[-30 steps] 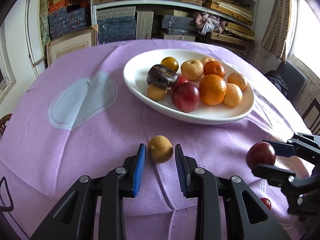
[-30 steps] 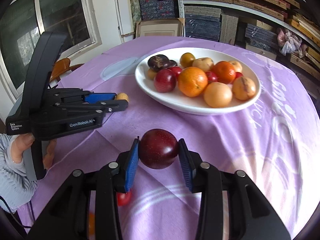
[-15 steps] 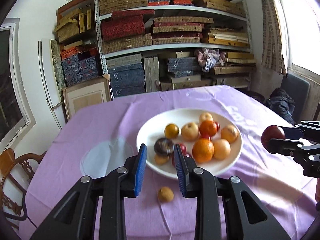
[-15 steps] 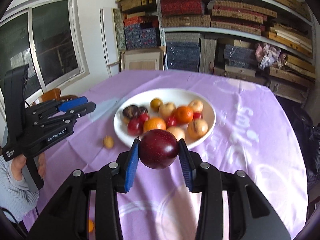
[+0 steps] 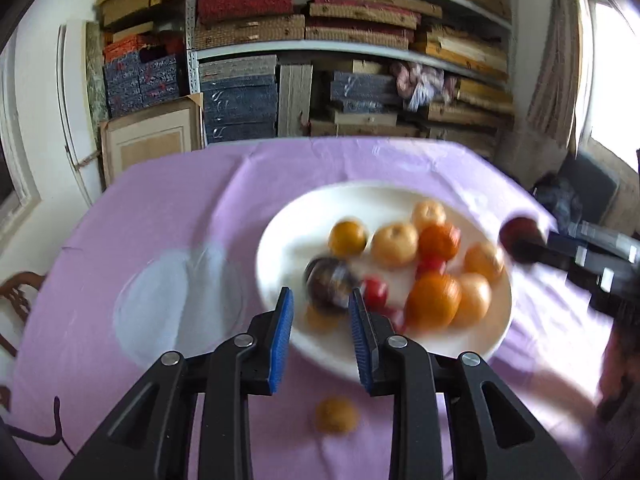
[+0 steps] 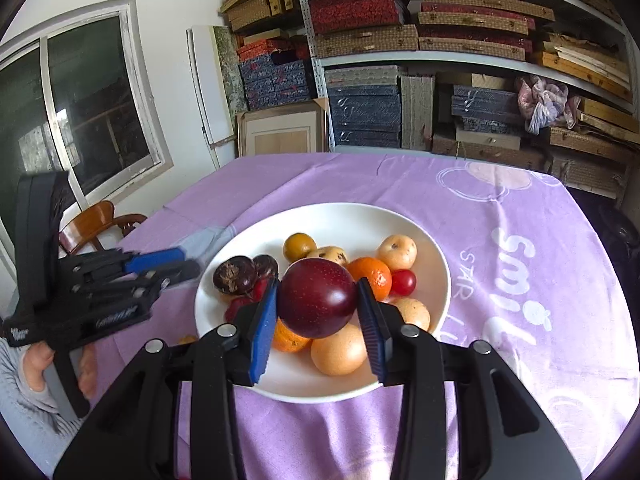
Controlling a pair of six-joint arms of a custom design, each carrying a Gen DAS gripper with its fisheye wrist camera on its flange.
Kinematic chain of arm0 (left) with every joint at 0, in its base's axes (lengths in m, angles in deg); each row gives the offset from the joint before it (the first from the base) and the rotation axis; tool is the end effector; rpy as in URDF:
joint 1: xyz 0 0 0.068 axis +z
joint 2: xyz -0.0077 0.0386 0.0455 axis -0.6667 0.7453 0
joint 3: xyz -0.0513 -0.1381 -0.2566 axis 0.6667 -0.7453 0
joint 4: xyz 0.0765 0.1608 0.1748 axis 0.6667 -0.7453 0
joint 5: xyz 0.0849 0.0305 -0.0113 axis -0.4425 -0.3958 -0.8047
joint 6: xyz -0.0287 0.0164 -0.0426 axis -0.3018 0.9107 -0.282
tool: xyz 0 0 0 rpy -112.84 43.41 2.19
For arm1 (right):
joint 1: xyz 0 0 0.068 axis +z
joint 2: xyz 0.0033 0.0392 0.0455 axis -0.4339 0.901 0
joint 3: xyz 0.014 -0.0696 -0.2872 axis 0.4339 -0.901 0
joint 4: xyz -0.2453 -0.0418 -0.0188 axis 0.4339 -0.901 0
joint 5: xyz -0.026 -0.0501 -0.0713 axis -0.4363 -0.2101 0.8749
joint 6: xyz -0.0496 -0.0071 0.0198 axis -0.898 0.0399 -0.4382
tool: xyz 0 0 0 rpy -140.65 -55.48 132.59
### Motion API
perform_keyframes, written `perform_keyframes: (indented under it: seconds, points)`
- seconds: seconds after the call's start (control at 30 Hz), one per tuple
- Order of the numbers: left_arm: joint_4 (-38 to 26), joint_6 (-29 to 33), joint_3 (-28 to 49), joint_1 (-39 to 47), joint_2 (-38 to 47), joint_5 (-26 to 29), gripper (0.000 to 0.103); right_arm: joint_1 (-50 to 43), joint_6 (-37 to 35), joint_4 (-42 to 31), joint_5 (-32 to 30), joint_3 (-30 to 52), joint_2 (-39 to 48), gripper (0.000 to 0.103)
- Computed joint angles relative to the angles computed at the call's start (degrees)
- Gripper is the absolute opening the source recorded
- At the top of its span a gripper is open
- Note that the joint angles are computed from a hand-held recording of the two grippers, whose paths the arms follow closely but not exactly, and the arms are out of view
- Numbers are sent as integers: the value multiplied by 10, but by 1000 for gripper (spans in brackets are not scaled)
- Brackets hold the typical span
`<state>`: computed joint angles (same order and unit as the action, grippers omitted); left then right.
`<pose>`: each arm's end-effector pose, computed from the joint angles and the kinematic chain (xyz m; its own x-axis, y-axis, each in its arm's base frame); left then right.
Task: Organize fruits
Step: 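Carry tan fruit and red plum over the plate and open both tools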
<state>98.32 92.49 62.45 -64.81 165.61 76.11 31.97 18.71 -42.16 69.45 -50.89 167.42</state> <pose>0.2699 -0.1240 0.1232 -0.4408 0.4637 -0.7686 0.6915 0.7214 0.0387 0.1471 0.1861 0.1863 -0.5443 0.2439 -0.8026 0.1338 0.9698 0.2040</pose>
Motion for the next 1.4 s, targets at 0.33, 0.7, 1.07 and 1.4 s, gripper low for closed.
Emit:
perform_keyframes:
  seconds: [0.33, 0.7, 1.07, 1.4]
  points:
    - [65, 51, -50, 18, 68, 23, 47, 3, 7, 24, -5, -9, 15, 38]
    - [36, 70, -38, 10, 90, 53, 26, 10, 13, 26, -2, -12, 13, 38]
    - [-32, -37, 49, -41, -42, -4, 26, 20, 1, -30, 43, 43, 26, 38]
    - [-79, -83, 203, -91, 121, -65, 27, -70, -126, 17, -19, 120, 170, 38]
